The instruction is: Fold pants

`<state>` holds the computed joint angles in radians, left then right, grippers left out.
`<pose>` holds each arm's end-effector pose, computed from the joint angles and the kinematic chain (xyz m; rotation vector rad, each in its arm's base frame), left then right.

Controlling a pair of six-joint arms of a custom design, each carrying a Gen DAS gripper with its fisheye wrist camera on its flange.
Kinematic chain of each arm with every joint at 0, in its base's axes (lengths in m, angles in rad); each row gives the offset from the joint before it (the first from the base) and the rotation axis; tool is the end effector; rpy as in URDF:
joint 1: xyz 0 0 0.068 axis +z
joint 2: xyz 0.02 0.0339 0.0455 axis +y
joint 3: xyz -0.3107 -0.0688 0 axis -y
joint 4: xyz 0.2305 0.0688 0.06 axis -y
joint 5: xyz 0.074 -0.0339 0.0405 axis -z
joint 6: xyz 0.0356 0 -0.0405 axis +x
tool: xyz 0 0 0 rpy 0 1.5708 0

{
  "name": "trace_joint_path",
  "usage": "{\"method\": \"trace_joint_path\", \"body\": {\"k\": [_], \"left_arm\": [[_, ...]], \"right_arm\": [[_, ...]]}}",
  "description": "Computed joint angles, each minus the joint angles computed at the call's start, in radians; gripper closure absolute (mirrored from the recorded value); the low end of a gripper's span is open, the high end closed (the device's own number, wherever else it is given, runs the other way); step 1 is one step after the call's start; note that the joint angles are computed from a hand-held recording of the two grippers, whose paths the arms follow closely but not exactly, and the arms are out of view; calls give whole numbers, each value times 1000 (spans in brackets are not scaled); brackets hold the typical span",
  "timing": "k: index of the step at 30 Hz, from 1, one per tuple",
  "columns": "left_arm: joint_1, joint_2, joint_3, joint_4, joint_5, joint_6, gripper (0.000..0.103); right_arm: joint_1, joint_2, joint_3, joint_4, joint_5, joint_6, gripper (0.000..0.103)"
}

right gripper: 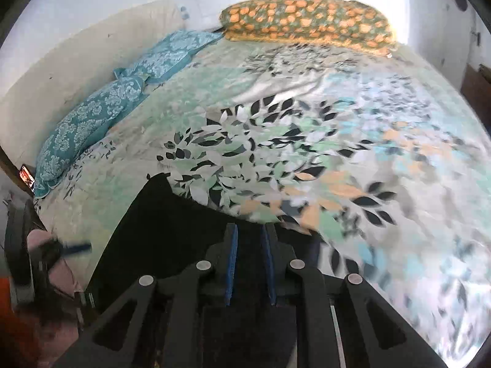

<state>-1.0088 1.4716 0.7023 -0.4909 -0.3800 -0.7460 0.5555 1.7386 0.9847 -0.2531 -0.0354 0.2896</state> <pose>0.1334 -0.1870 0.2035 0.2686 2.6420 0.0067 0.2878 0.1801 0.2132 -0.3605 2.5944 0.3534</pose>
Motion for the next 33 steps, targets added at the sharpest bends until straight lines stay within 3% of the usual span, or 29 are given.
{"method": "trace_joint_path", "body": {"k": [2, 5, 8, 13, 18, 21, 29, 30, 32, 33], "left_arm": [[-50, 34, 7, -10, -13, -1, 19], [-64, -9, -5, -19, 4, -12, 19], [-60, -62, -24, -36, 8, -53, 18], [-3, -68, -21, -24, 22, -68, 18], [20, -37, -24, -22, 47, -79, 18], [6, -37, -17, -44, 28, -80, 17], [36, -58, -20, -54, 41, -54, 16], [53, -85, -25, -62, 38, -45, 16], [123, -163, -58, -63, 35, -39, 12], [199, -217, -94, -38, 78, -22, 7]], "right_arm": [[-46, 136, 22, -66, -24, 38, 83], [-127, 90, -130, 112, -148, 121, 83], [-100, -70, -195, 84, -66, 156, 74], [47, -302, -247, -14, -45, 176, 73], [225, -229, -309, -18, 0, 257, 71], [247, -237, -384, 62, 6, 315, 71], [251, -289, -375, -9, -7, 308, 68], [228, -316, -380, -7, -26, 300, 64], [159, -412, -405, 0, -14, 297, 33], [121, -452, -417, -1, 1, 283, 9]]}}
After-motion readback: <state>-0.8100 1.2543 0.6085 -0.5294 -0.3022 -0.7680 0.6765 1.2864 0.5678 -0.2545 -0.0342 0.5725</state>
